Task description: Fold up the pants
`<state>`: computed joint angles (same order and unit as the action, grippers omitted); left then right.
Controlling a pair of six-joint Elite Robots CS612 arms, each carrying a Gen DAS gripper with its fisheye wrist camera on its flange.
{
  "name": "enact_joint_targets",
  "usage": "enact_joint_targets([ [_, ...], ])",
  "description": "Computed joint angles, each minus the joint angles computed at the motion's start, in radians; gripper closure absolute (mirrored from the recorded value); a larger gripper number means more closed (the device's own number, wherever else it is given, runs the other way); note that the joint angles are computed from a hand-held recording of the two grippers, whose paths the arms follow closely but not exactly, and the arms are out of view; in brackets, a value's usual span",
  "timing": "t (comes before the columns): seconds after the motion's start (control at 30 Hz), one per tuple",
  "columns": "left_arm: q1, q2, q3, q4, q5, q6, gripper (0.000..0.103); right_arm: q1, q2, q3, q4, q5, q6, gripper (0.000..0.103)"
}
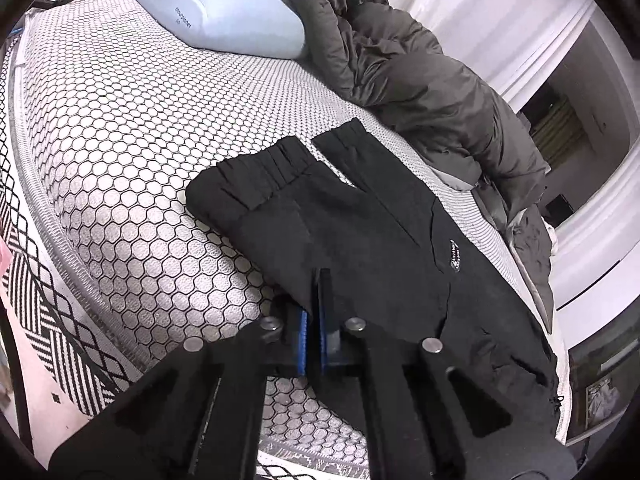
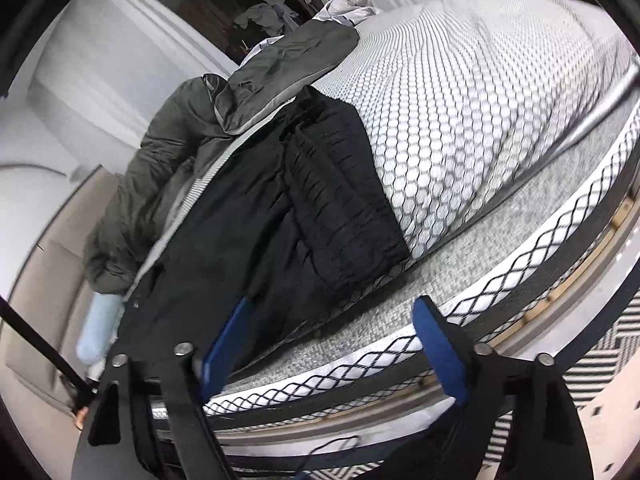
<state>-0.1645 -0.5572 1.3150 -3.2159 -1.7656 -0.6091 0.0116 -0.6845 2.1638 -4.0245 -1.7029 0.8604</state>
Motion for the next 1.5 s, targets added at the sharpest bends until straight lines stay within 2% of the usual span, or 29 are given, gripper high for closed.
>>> enact_joint_targets([
  [0.13, 0.005, -0.002, 0.001, -0.003, -0.015, -0.001, 0.102, -0.008, 0.011, -0.028, -0.017, -0.001, 0.024, 0.034],
  [0.23, 0.007, -0.002, 0.000, -0.003, -0.021, 0.002, 0.102, -0.007, 0.013, -0.040, -0.061, -0.023, 0.027, 0.035],
  [0.3, 0.008, 0.000, -0.002, 0.003, -0.023, 0.005, 0.102, -0.005, 0.019, -0.044, -0.115, -0.036, 0.003, 0.036],
  [0.37, 0.008, 0.003, 0.000, 0.001, -0.024, 0.001, 0.102, -0.012, 0.027, -0.045, -0.145, -0.017, 0.011, 0.036],
  [0.5, 0.009, 0.008, 0.000, 0.004, -0.032, -0.010, 0.102, -0.030, 0.047, -0.049, -0.100, -0.012, 0.062, 0.036],
  [0.6, 0.006, 0.006, 0.000, 0.014, -0.029, -0.002, 0.102, -0.049, 0.078, -0.063, -0.158, 0.008, 0.046, 0.035],
  [0.67, 0.002, 0.003, 0.002, 0.021, -0.021, 0.007, 0.101, -0.041, 0.065, -0.065, -0.146, -0.046, 0.030, 0.035],
  [0.7, 0.001, 0.003, 0.001, 0.024, -0.017, 0.012, 0.102, -0.042, 0.062, -0.066, -0.147, -0.048, 0.021, 0.035],
  [0.83, -0.003, 0.003, 0.001, 0.028, -0.010, 0.020, 0.101, -0.054, 0.065, -0.068, -0.159, 0.030, 0.014, 0.036],
  [1.0, -0.003, 0.006, -0.002, 0.033, -0.014, 0.023, 0.101, -0.070, 0.135, -0.100, -0.285, 0.174, 0.065, 0.036],
  [1.1, -0.003, 0.006, -0.004, 0.036, -0.016, 0.022, 0.101, -0.064, 0.136, -0.120, -0.259, 0.163, 0.074, 0.036],
  [1.17, -0.001, 0.007, -0.004, 0.033, -0.020, 0.020, 0.101, -0.054, 0.121, -0.125, -0.220, 0.126, 0.061, 0.043],
  [1.2, -0.001, 0.007, -0.004, 0.033, -0.024, 0.019, 0.101, -0.039, 0.098, -0.124, -0.151, 0.070, 0.042, 0.064],
  [1.23, 0.000, 0.007, -0.005, 0.032, -0.024, 0.018, 0.101, -0.027, 0.077, -0.123, -0.081, 0.031, 0.017, 0.073],
  [1.3, 0.001, 0.007, -0.003, 0.026, -0.028, 0.016, 0.101, -0.016, 0.064, -0.123, -0.049, 0.013, 0.015, 0.082],
  [1.4, 0.004, 0.000, 0.007, 0.004, -0.027, 0.030, 0.102, -0.004, 0.054, -0.114, -0.068, -0.015, 0.029, 0.088],
  [1.5, 0.001, -0.011, 0.019, -0.009, -0.012, 0.067, 0.103, 0.007, 0.037, -0.101, -0.062, -0.047, 0.018, 0.090],
])
